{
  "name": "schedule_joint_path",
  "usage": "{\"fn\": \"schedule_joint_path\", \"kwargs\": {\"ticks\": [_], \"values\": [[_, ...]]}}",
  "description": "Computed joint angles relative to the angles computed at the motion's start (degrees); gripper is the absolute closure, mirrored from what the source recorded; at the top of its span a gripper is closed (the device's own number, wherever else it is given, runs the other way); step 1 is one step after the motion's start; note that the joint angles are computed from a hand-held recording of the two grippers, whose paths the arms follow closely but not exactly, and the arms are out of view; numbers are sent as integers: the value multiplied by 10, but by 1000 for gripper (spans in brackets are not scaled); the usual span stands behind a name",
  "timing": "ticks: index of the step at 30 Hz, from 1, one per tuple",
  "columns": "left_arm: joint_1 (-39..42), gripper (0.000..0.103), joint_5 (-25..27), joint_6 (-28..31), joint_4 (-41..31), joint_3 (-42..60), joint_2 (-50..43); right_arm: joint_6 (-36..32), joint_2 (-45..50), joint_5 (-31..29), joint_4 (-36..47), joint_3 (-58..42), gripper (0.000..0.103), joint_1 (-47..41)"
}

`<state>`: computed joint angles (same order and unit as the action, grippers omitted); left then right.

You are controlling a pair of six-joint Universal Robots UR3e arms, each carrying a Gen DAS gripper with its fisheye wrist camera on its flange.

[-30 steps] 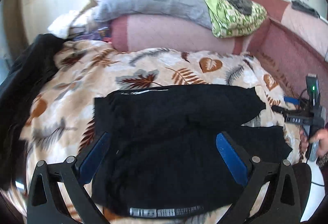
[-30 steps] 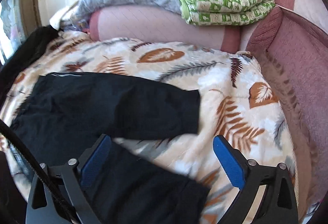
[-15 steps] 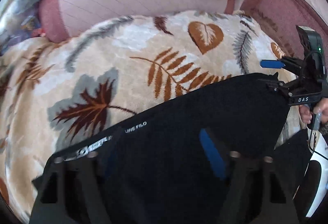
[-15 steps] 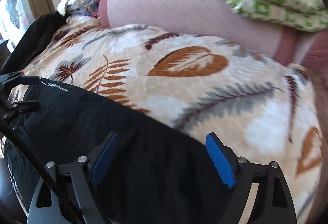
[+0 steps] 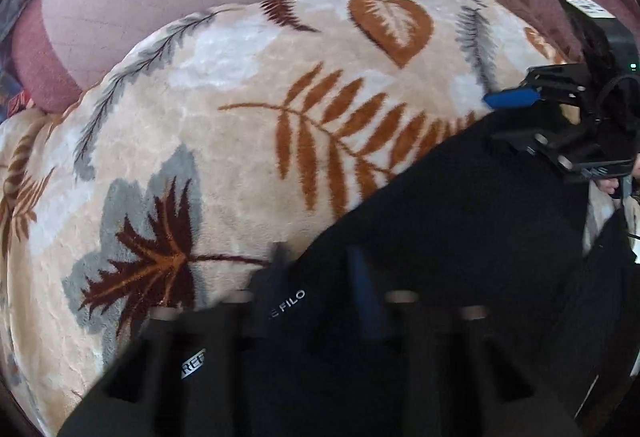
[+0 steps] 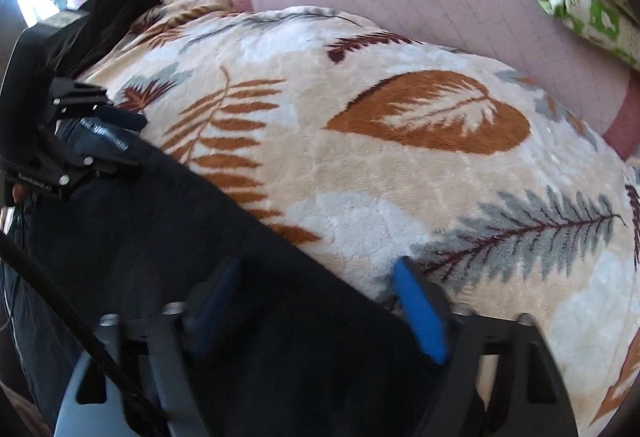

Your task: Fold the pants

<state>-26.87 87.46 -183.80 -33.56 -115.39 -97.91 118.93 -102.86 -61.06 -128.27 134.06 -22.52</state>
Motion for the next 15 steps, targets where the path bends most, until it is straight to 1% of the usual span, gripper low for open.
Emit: {"fn": "schedule_joint_path", "kwargs": {"ticks": [1,2,3,5,8,11,12,13,14,15], "values": [[-2,89,-1,-4,0,-2,6,-1,-12,-2,4,5,67,-2],[-2,91,-1,-4,3,-7,11,-8,-20,6,34,-2,78,-12],[-6,92,4,-11,6,-10,17,-9,-19,12,75,-18,96,-18],[-20,93,20,-31,9,-14,32,-1,-32,17,97,-20,96,-28],[-48,93,46,-62,1,-26,78,-1,-91,19,130,-4,97,-41],[-93,94,79,-107,-34,-36,152,-34,-195,32,240,-6,97,-82],[-106,94,87,-121,-42,-35,164,-60,-246,39,307,-14,97,-107],[-131,94,101,-149,-55,-44,199,-98,-302,47,391,-27,97,-141],[-145,94,109,-164,-60,-45,209,-143,-350,53,481,-46,97,-179],[-171,94,126,-192,-70,-45,224,-206,-400,58,592,-74,97,-230]]}}
